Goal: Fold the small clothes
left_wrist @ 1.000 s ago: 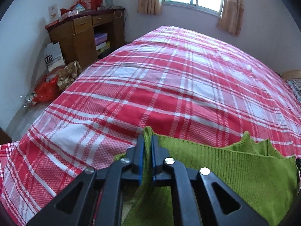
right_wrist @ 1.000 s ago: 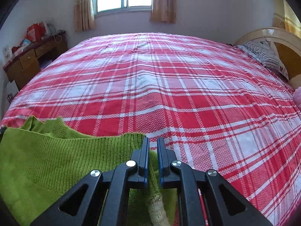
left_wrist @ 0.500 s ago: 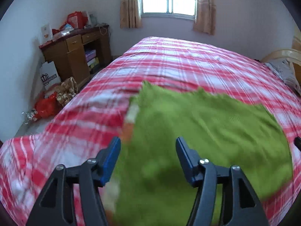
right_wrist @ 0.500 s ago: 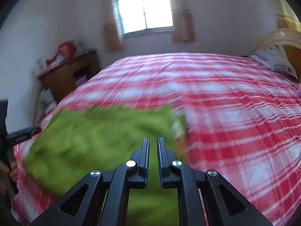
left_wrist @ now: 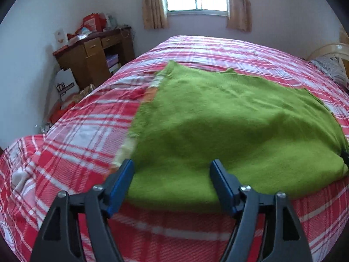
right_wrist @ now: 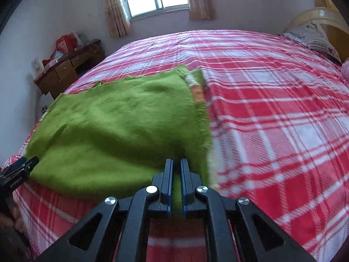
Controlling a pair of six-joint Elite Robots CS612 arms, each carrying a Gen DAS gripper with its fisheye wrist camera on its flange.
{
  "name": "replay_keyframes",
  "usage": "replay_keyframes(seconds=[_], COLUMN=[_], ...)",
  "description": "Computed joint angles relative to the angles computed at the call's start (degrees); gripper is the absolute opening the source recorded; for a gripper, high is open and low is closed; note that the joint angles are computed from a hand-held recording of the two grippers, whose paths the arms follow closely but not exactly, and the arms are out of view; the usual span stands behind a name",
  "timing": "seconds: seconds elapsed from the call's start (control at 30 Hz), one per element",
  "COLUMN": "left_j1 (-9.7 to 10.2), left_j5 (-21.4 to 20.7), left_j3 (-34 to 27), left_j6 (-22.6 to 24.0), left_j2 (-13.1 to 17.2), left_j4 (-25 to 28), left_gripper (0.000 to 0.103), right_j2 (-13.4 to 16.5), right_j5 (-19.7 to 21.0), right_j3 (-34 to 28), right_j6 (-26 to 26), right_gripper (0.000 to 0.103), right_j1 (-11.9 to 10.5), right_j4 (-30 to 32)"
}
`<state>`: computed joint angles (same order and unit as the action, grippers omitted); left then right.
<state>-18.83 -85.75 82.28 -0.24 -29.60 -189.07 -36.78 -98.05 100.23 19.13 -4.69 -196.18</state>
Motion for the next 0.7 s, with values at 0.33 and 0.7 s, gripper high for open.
replay_keyframes(seconds=[0.33,0.7], left_j1=[2.93,4.52], left_j5=[0.76,-13.29], left_j3=[4.15,-6.94], left_j6=[-7.01,-14.35], left_j2=[-1.68,2.34], left_j4=[-3.38,5.42], left_gripper=[0.082,0.089], right_j2=[-1.95,4.48], right_j5=[-7.93,1.51], right_j3=[1.69,-12.99], right_j6=[-0.82,-9.76], right_gripper=[0.008,0.008], right_j1=[3.49,7.74], right_j4=[-6.11,5.92])
